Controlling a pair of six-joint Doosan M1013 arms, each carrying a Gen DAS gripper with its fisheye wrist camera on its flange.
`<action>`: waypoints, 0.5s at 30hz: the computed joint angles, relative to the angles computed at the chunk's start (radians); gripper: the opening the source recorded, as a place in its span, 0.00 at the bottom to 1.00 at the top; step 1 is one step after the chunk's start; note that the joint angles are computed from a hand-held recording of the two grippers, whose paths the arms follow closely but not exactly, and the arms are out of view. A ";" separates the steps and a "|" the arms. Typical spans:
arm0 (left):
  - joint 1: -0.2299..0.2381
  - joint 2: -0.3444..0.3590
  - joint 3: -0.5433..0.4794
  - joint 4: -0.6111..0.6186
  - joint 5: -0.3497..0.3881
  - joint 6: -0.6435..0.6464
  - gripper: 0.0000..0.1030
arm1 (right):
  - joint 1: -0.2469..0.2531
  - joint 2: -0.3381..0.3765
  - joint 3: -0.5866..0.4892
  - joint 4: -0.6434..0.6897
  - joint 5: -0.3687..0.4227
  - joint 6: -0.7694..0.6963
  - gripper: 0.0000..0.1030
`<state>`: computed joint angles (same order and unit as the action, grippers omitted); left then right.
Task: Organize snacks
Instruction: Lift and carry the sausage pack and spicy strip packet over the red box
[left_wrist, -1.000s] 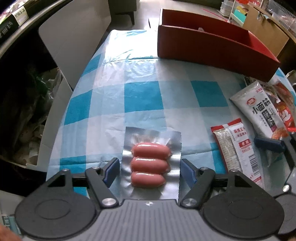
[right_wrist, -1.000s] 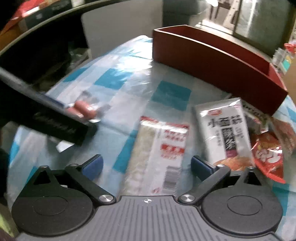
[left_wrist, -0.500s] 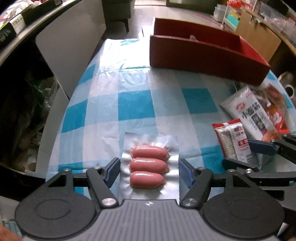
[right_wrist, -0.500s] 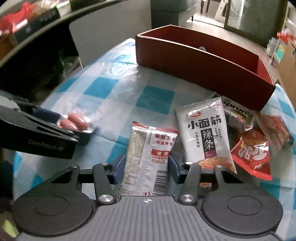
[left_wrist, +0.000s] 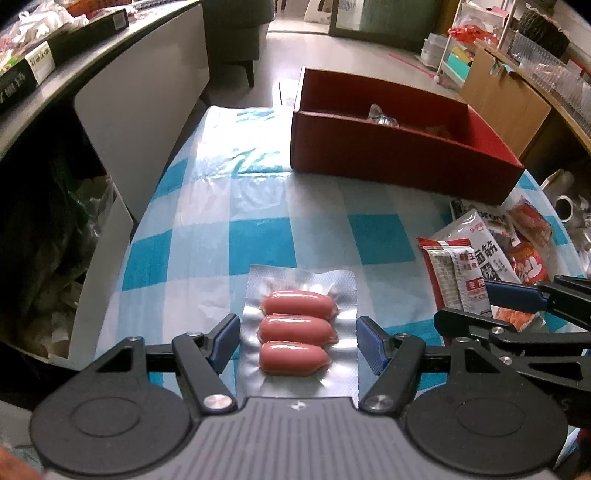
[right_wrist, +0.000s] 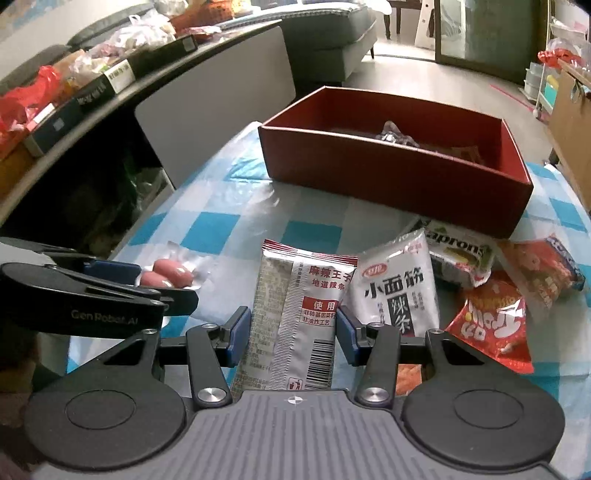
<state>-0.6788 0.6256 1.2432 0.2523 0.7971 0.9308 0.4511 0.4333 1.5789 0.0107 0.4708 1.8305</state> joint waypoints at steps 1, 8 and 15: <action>-0.002 -0.001 0.001 0.013 -0.003 -0.008 0.60 | 0.000 0.000 -0.001 -0.001 -0.003 0.000 0.56; -0.011 0.001 -0.007 0.067 -0.015 -0.034 0.60 | -0.009 -0.010 0.001 -0.009 -0.043 0.015 0.56; -0.020 0.007 -0.022 0.114 -0.027 -0.057 0.60 | -0.015 -0.016 -0.001 -0.046 -0.066 0.053 0.56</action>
